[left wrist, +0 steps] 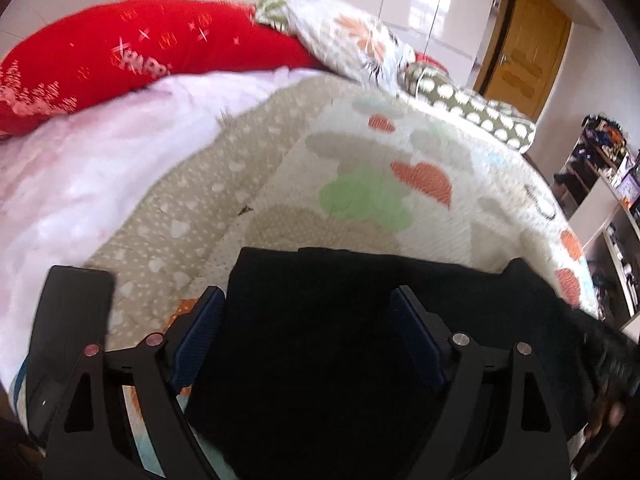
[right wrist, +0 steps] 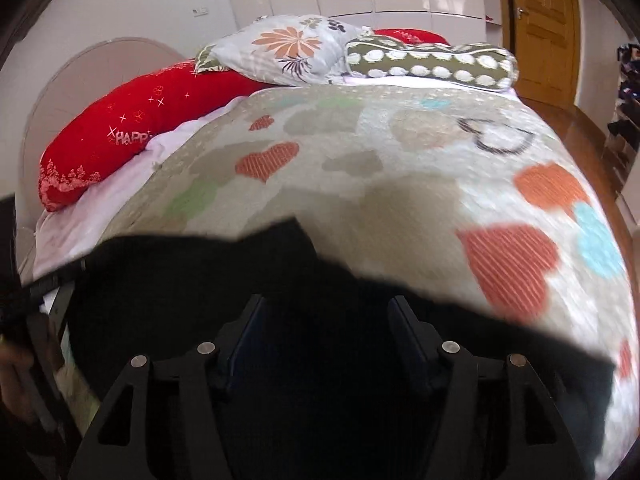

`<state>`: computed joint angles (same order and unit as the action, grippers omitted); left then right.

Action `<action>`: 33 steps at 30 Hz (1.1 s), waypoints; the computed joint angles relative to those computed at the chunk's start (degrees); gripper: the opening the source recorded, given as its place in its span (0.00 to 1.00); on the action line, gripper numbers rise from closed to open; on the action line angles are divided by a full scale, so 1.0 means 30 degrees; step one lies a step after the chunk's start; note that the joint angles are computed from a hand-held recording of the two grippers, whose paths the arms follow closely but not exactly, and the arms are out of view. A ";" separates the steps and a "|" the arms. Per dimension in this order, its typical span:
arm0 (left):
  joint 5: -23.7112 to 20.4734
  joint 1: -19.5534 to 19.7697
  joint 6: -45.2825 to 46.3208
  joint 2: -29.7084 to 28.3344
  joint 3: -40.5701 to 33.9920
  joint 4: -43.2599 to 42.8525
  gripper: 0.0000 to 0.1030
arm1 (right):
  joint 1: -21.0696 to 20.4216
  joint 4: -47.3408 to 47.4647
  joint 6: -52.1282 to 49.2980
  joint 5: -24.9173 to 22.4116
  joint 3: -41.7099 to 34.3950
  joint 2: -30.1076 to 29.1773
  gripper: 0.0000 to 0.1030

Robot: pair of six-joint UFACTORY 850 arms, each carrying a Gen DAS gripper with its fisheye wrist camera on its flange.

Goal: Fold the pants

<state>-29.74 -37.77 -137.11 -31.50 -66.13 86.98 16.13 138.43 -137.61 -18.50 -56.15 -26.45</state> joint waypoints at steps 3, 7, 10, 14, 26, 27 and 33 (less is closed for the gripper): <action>-0.0135 -0.0527 -0.1063 0.0641 0.0445 0.1275 0.83 | -0.0970 0.1529 -0.1631 -0.1322 0.2055 0.1919 0.62; 0.0656 -0.1082 -0.0774 0.0823 0.0177 0.2272 0.83 | -0.2355 0.3734 -0.4680 -0.0917 0.3170 0.3278 0.71; 0.1435 -0.1357 -0.0263 0.0388 -0.0506 0.2524 0.83 | -0.2862 0.3460 -0.4560 -0.0043 0.2884 0.3030 0.71; 0.2102 -0.1741 0.1491 -0.0483 -0.1617 0.1569 0.83 | -0.2954 0.5380 -0.6214 0.0361 0.2736 0.2569 0.71; 0.2077 -0.2416 0.3533 -0.1039 -0.2398 0.0106 0.83 | -0.2651 0.6712 -0.7573 0.0560 0.2853 0.2399 0.74; 0.2061 -0.2420 0.3545 -0.1026 -0.2389 0.0062 0.83 | -0.2681 0.6397 -0.7345 0.0557 0.2798 0.2366 0.74; 0.2228 -0.2393 0.3890 -0.1076 -0.2410 -0.0365 0.83 | -0.2950 0.3183 -0.5017 0.0508 0.2106 0.1746 0.74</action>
<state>-23.05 -44.95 -125.44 -34.73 -73.36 85.88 7.28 147.98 -152.66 -16.98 -49.84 -21.21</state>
